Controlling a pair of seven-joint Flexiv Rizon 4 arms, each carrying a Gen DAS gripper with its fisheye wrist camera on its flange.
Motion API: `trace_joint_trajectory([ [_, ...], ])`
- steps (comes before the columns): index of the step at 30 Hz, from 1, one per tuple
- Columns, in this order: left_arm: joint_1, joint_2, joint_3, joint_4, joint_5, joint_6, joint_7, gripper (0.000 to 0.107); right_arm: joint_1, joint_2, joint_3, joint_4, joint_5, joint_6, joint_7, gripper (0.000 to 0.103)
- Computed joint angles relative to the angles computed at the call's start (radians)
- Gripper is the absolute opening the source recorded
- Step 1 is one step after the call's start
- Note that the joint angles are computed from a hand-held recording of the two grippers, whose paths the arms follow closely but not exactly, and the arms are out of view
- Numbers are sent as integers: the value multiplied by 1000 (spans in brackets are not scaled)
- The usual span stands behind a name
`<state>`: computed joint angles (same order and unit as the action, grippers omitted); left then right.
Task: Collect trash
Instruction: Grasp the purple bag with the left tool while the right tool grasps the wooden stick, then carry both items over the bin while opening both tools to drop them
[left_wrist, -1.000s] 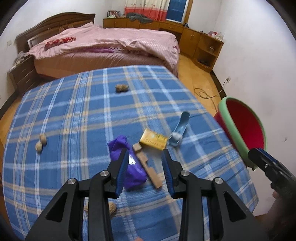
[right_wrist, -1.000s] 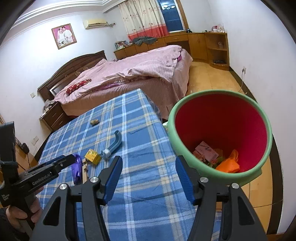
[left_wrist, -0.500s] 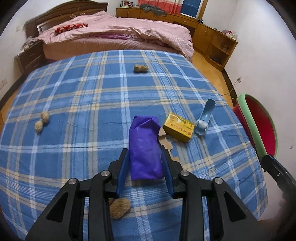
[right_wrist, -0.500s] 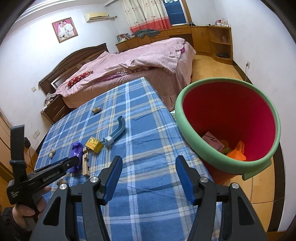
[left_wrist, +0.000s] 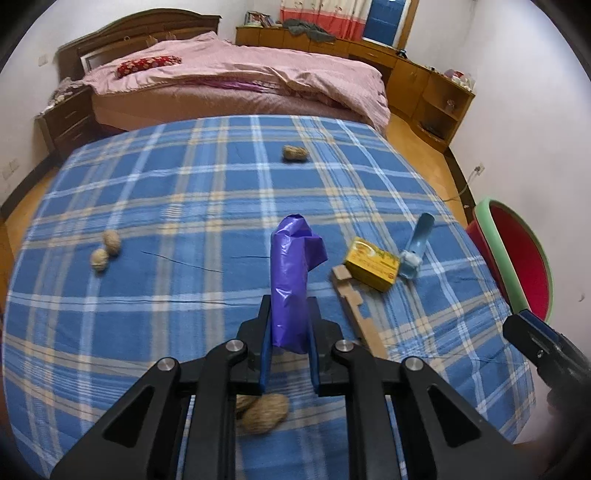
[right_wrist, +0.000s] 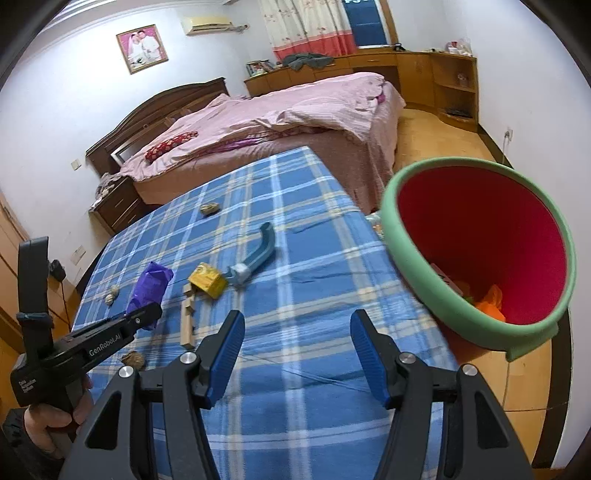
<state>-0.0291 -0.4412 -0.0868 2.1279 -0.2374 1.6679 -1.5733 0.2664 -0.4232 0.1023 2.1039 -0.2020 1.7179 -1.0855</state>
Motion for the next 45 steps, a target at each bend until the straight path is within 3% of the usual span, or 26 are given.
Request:
trace_joint_trajectory([
  [5, -13, 17, 40, 21, 5, 20, -16, 15, 1, -16, 35, -25, -16, -17, -15, 63],
  [18, 79, 38, 1, 81, 6, 60, -34, 15, 16, -85, 114, -105, -41, -77, -69, 62],
  [23, 120, 39, -28, 95, 12, 72, -42, 15, 40, -110, 106, -134, -43, -112, -79, 46],
  [31, 146, 37, -47, 100, 26, 80, -51, 15, 79, -131, 68, -152, -38, -137, -74, 32],
  [35, 146, 38, -48, 100, 31, 81, -53, 15, 53, -137, 94, -159, -35, -138, -90, 15],
  [41, 154, 49, -67, 103, 42, 86, -51, 15, -13, -132, 168, -150, -7, -109, -143, 13],
  [45, 226, 60, -156, 110, 55, 83, -42, 15, -20, -102, 167, -116, 7, -60, -144, 13],
])
